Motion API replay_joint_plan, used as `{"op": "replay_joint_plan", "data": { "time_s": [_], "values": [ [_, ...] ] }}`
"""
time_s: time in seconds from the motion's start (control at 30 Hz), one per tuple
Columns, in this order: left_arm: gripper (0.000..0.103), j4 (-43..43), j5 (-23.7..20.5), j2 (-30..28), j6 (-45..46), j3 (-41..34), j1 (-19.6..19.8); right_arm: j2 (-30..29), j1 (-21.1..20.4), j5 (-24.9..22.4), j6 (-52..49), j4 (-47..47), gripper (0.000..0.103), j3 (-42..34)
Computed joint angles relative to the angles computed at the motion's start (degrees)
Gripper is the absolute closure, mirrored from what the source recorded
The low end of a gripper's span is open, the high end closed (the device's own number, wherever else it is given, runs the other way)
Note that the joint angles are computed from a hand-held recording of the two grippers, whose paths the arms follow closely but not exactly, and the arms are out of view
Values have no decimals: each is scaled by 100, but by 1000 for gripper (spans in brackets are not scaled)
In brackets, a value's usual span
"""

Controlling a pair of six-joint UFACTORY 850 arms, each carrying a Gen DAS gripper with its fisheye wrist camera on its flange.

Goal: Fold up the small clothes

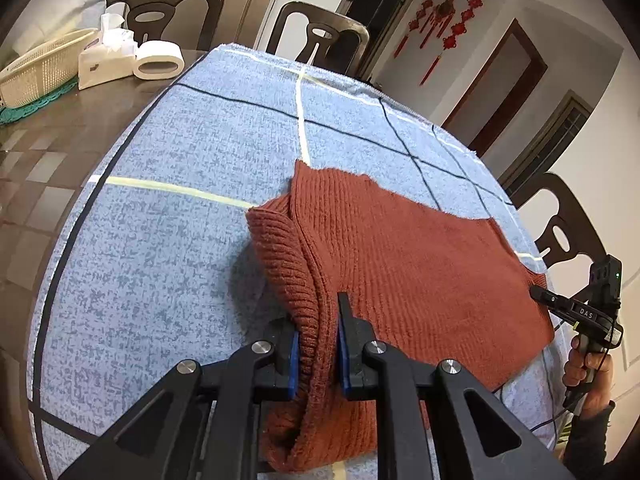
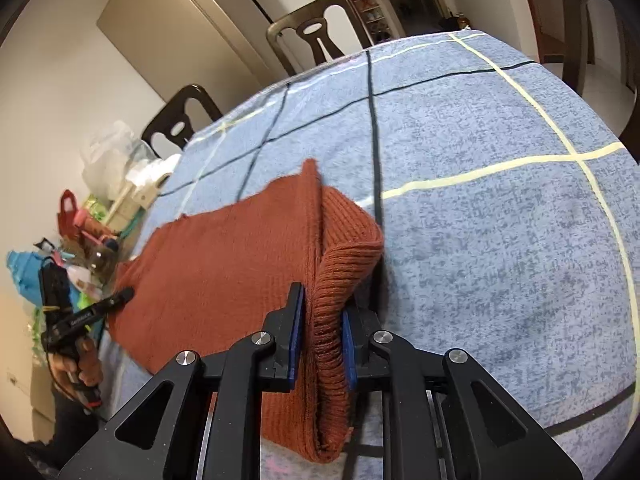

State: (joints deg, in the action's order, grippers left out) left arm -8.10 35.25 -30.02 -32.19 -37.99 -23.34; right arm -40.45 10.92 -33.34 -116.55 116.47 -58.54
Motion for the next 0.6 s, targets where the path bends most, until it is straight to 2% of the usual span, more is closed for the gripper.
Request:
{"op": "replay_joint_plan", "data": {
  "time_s": [0.03, 0.1, 0.17, 0.27, 0.3, 0.37, 0.43, 0.5, 0.6],
  "values": [
    [81, -31, -12, 22, -12, 21, -2, 11, -4, 20, 2, 24, 84, 18],
    [81, -183, -5, 110, 66, 94, -27, 191, 30, 120, -463, 445, 79, 218],
    [81, -569, 84, 296, 336, 257, -119, 476, 106, 242, -1302, 1168, 79, 512],
    [81, -1627, 181, 582, 1249, 451, -416, 960, 257, 231, -2670, 2263, 76, 996],
    [81, -1869, 222, 663, 1459, 496, -532, 1110, 321, 157, -2997, 2501, 68, 1153],
    [80, -2188, 292, 775, 1794, 532, -756, 1283, 447, -11, -3440, 2797, 60, 1379],
    [76, -2207, 381, 765, 1866, 487, -968, 1328, 637, -78, -3696, 2989, 60, 1496],
    [73, -1879, 371, 634, 1689, 375, -1051, 1217, 787, -53, -3827, 3048, 60, 1481],
    [73, -1770, 55, 260, 1648, 39, -1063, 829, 957, 381, -3994, 3379, 60, 1211]
  ]
}}
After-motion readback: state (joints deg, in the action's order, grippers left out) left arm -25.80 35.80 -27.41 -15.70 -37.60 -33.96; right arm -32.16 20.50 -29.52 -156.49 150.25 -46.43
